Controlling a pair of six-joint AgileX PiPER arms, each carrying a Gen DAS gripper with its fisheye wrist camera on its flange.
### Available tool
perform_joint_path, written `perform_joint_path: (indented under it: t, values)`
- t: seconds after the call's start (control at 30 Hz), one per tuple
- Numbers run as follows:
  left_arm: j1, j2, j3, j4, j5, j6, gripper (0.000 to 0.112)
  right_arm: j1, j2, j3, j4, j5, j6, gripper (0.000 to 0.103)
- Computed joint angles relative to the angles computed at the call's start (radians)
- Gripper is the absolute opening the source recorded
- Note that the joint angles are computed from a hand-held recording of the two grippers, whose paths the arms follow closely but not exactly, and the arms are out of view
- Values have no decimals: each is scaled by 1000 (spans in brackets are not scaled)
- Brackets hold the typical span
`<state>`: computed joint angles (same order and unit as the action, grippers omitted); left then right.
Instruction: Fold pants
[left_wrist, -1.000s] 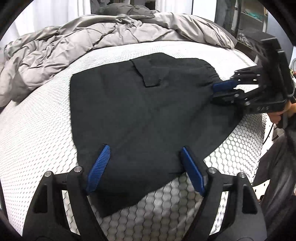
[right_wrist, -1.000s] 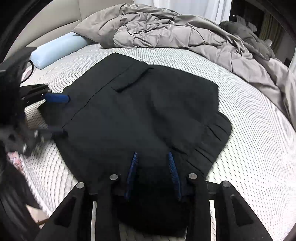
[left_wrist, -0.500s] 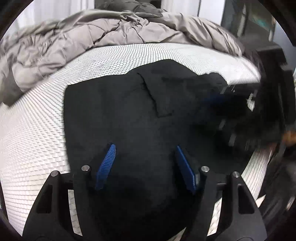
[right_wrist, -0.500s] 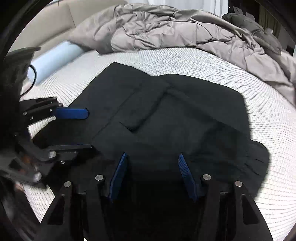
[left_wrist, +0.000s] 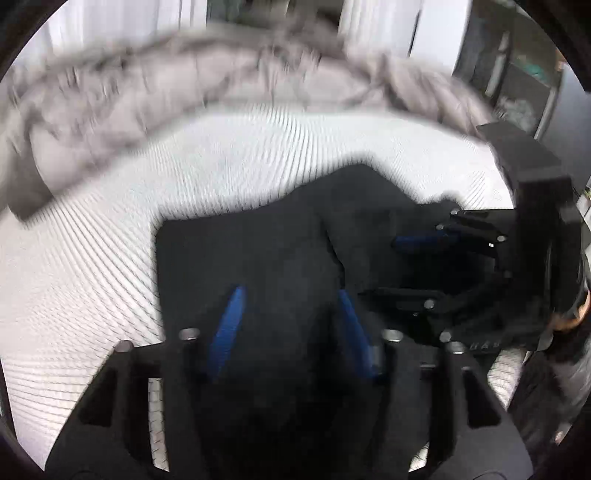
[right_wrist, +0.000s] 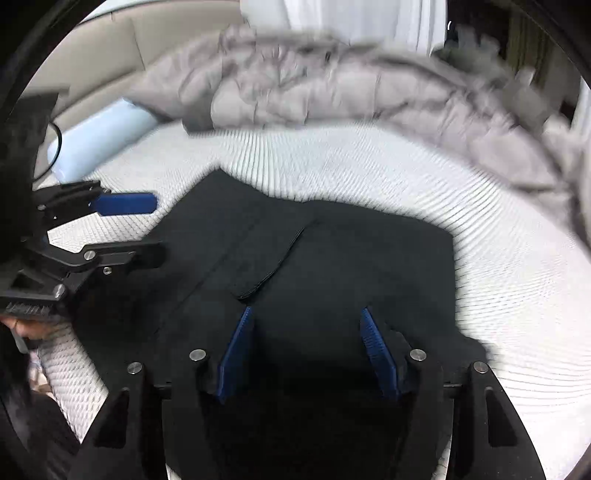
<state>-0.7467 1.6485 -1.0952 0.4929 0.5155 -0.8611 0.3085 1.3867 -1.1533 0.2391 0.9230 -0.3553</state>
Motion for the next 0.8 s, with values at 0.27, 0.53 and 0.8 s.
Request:
perform_joint_path:
  t: [0.27,0.53,0.8]
  values:
    - [32,-115,105,113,101,-109,36,-109,-85,73,-151,21,-60,57]
    - [85,11,-87,-3,-23,6,38,-49,-58,-43,-38,-10,32,61]
    - [77,116,-150,-9,49,-28,40,-10,69,-30,-226,-47,141,61]
